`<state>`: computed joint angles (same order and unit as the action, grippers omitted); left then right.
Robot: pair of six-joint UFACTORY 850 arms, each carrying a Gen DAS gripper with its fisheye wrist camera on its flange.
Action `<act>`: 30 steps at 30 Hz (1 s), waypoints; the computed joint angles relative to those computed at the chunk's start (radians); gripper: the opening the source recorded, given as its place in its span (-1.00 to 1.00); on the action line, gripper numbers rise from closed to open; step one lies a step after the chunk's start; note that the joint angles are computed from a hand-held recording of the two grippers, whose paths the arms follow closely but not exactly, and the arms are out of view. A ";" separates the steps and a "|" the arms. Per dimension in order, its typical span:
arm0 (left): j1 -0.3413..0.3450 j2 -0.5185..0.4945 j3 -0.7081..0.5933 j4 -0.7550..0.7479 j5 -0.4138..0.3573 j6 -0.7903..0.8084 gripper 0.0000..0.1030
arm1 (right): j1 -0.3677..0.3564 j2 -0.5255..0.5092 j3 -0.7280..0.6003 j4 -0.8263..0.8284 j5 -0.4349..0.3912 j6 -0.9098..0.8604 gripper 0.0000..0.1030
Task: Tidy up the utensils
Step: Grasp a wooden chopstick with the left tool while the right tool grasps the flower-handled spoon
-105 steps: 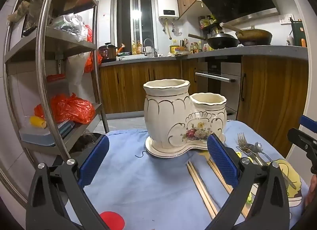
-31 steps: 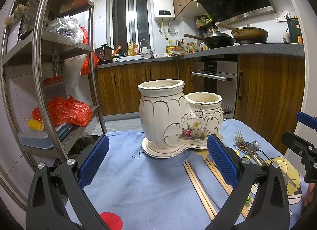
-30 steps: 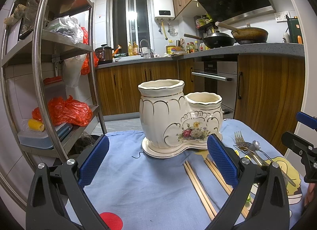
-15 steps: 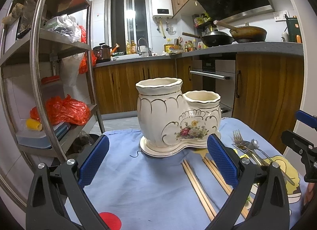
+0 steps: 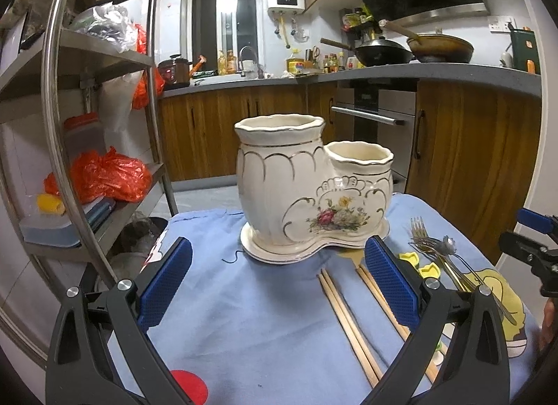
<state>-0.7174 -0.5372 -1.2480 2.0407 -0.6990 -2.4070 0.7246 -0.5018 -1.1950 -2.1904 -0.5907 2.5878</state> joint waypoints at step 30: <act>0.042 -0.140 -0.249 -1.153 0.218 1.219 0.91 | -0.088 -0.093 -0.190 0.890 0.329 -0.969 0.55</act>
<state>-0.6753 -0.6770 -1.4966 0.8874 -0.4812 -1.1882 0.6367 -0.5952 -1.3850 -1.3006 -0.2614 1.6189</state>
